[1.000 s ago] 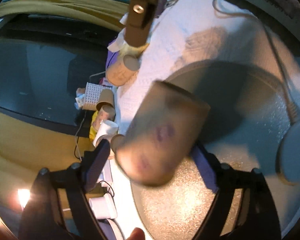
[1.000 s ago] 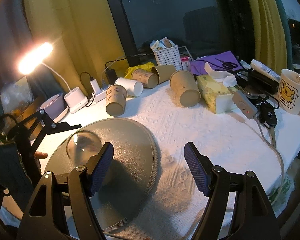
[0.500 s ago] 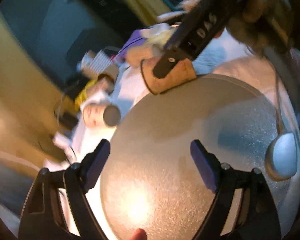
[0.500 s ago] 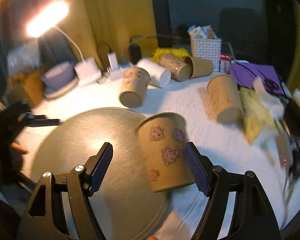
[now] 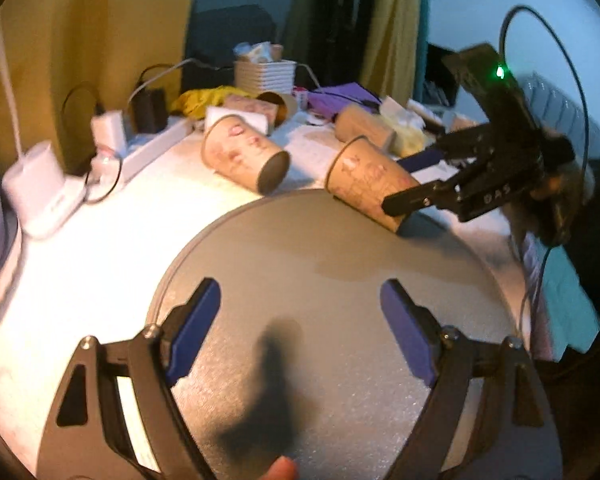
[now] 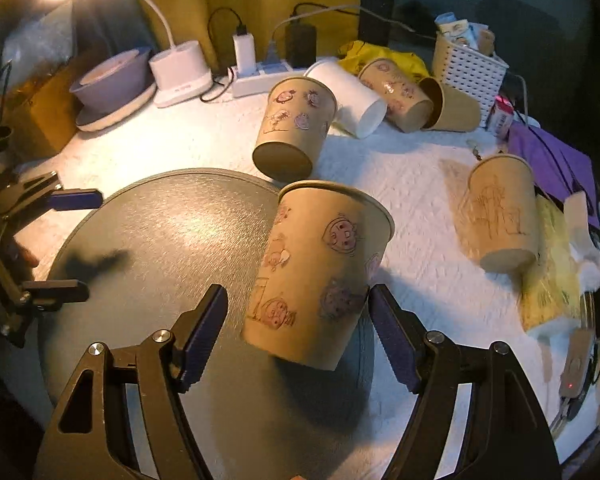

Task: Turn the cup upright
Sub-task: 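Grasp the cup with the right gripper and rotate it rim-up, then lower the upright cup onto the gray mat and open the right gripper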

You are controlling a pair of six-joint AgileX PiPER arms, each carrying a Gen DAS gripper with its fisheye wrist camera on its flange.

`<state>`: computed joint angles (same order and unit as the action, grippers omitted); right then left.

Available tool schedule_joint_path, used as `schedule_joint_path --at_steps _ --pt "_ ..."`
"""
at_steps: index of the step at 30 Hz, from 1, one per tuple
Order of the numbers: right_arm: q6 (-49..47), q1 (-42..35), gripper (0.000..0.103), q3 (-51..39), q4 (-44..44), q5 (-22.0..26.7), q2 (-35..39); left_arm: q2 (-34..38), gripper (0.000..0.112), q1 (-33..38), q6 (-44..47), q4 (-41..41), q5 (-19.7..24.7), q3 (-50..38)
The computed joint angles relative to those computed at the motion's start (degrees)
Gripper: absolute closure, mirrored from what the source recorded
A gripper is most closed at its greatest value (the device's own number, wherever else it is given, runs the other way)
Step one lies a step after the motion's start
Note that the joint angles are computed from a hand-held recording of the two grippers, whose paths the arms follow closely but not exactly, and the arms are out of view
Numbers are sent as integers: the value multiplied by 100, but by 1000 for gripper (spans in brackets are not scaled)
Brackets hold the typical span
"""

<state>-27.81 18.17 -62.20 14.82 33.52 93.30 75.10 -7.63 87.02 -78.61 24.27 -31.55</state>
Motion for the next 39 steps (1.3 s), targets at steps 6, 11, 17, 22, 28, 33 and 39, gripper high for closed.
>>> schedule_joint_path --at_steps 6,11,17,22,28,33,39 --pt "796 310 26 -914 -666 564 592 79 29 881 237 -380 888 16" --pt "889 351 26 -1913 -569 1248 1256 281 29 1414 180 -510 1293 -28" --pt "720 356 26 -3212 -280 2459 2166 456 29 1688 149 -627 1507 -69" --pt "723 428 28 -3752 -323 2900 2518 478 29 1712 150 -618 1555 -77" --pt "633 460 34 -3427 -224 2541 2105 479 29 1800 261 -752 1595 -36" --pt "407 438 35 -2410 95 1694 1308 356 29 1765 386 -931 1502 48" --pt "-233 521 35 -671 1145 208 166 154 29 1651 616 -1264 1274 177"
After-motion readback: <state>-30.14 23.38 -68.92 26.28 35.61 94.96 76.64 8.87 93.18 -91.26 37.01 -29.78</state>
